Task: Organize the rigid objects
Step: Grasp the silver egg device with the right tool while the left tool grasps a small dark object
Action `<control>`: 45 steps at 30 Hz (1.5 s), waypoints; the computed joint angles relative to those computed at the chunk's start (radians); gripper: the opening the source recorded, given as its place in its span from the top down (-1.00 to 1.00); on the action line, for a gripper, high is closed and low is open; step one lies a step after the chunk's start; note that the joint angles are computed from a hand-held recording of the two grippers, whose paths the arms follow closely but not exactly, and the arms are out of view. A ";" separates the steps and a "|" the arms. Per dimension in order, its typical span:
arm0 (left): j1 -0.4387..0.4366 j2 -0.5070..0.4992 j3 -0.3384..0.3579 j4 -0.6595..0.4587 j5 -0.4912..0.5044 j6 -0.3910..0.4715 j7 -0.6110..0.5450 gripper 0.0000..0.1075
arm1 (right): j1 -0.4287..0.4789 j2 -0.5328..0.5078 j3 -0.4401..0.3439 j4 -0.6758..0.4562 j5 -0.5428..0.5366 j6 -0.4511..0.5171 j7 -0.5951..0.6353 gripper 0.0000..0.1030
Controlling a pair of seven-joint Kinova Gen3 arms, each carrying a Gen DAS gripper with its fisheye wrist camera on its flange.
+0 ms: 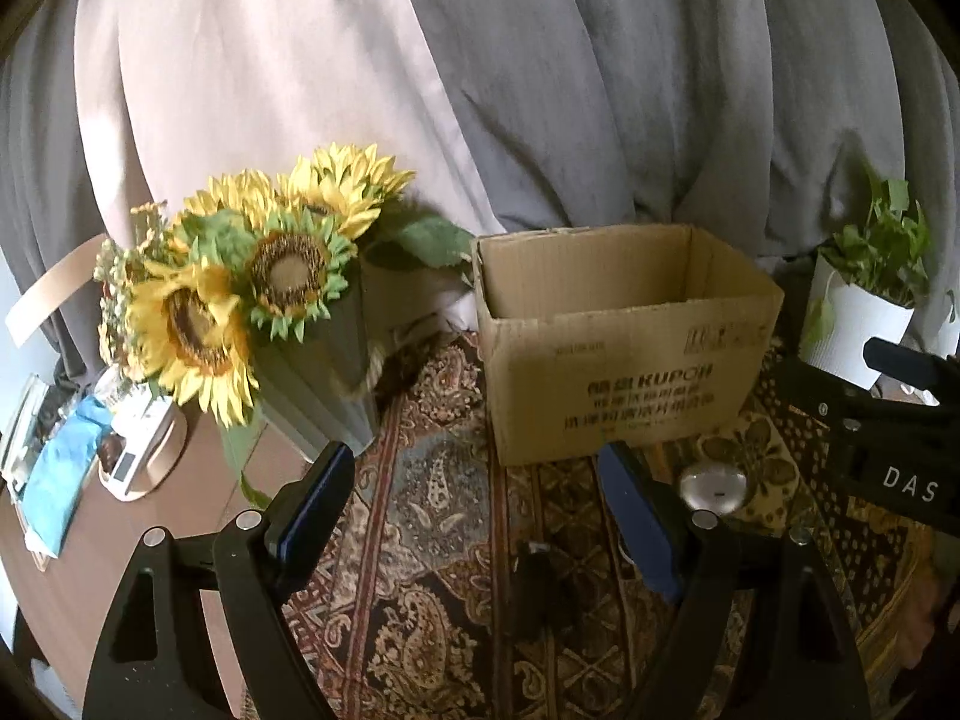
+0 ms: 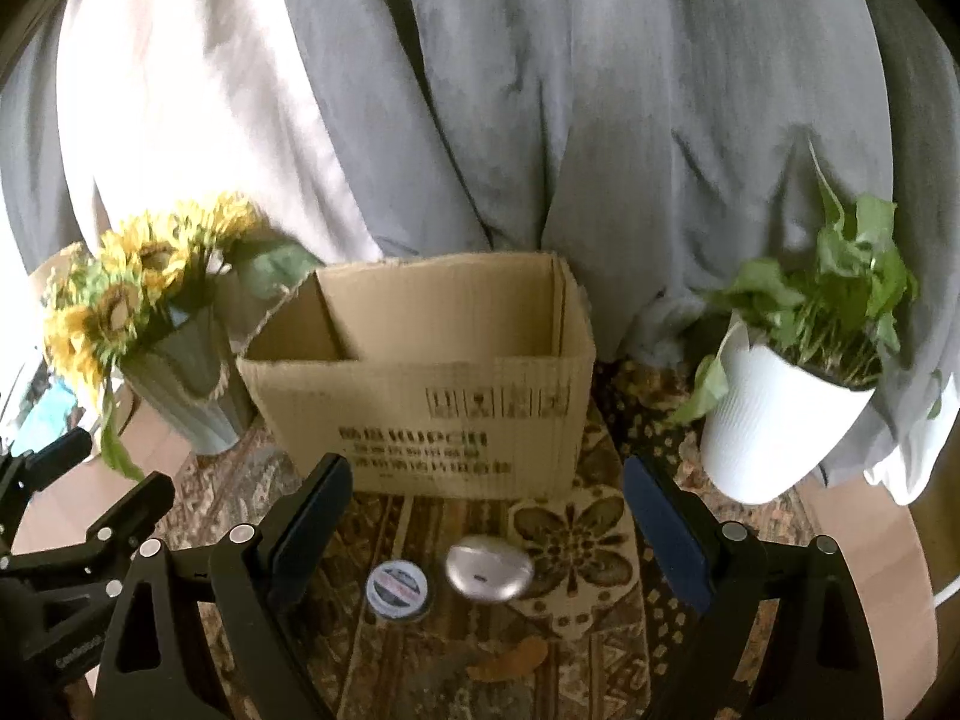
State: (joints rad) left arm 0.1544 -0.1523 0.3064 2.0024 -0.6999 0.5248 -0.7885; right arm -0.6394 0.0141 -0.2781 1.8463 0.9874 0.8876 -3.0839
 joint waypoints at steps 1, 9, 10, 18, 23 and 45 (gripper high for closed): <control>-0.006 -0.002 0.010 0.013 -0.019 -0.008 0.023 -0.56 | -0.001 0.000 -0.001 0.007 0.001 -0.003 -0.008 -0.80; 0.007 0.020 0.035 0.062 -0.134 -0.013 0.128 -0.55 | -0.002 0.007 -0.001 0.065 -0.008 -0.035 -0.048 -0.80; 0.014 0.024 0.030 0.065 -0.134 -0.014 0.129 -0.55 | -0.001 0.009 0.001 0.070 -0.014 -0.040 -0.050 -0.80; 0.052 0.060 -0.005 0.100 -0.166 -0.038 0.168 -0.54 | 0.000 0.036 0.021 0.099 -0.031 -0.087 -0.059 -0.80; 0.080 0.093 -0.019 0.123 -0.253 -0.046 0.244 -0.51 | -0.020 0.062 0.028 0.117 0.007 -0.085 -0.092 -0.80; 0.165 0.264 -0.201 0.013 0.126 -0.069 -0.117 0.00 | 0.010 0.161 0.139 0.112 -0.083 -0.262 -0.017 -0.80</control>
